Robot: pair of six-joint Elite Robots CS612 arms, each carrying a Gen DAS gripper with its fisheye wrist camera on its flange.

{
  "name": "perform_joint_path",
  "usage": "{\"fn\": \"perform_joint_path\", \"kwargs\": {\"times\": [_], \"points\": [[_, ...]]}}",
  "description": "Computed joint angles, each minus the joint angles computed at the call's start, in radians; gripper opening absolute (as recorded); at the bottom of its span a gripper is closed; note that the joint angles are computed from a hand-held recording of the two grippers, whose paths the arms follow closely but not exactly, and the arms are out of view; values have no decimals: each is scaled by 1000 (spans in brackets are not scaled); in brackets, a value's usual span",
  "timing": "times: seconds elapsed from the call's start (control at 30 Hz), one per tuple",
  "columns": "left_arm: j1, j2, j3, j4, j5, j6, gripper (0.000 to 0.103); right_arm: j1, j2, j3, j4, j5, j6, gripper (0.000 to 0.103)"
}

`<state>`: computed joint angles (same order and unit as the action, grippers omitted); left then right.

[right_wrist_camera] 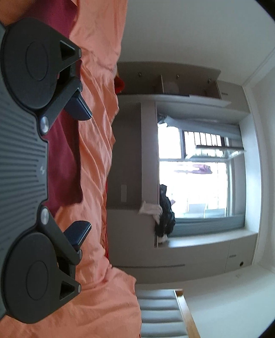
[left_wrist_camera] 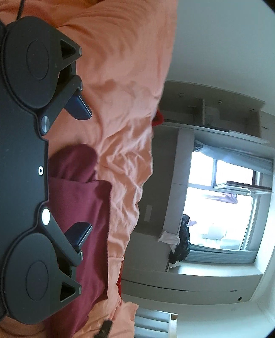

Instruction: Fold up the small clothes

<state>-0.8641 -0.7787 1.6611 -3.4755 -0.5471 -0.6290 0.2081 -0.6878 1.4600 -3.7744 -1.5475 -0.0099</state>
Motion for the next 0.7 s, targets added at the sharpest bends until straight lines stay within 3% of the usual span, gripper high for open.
{"fn": "perform_joint_path", "kwargs": {"times": [0.2, 0.3, 0.7], "points": [[11, 5, 29, -107, -133, -109, 102, 27, 4, 7, 38, 36, -64, 103], [20, 4, 34, -111, -192, -152, 102, 37, 8, 6, 50, 49, -84, 103], [25, 0, 32, -35, -215, -205, 103, 62, 21, 6, 81, 41, -162, 103]]}}
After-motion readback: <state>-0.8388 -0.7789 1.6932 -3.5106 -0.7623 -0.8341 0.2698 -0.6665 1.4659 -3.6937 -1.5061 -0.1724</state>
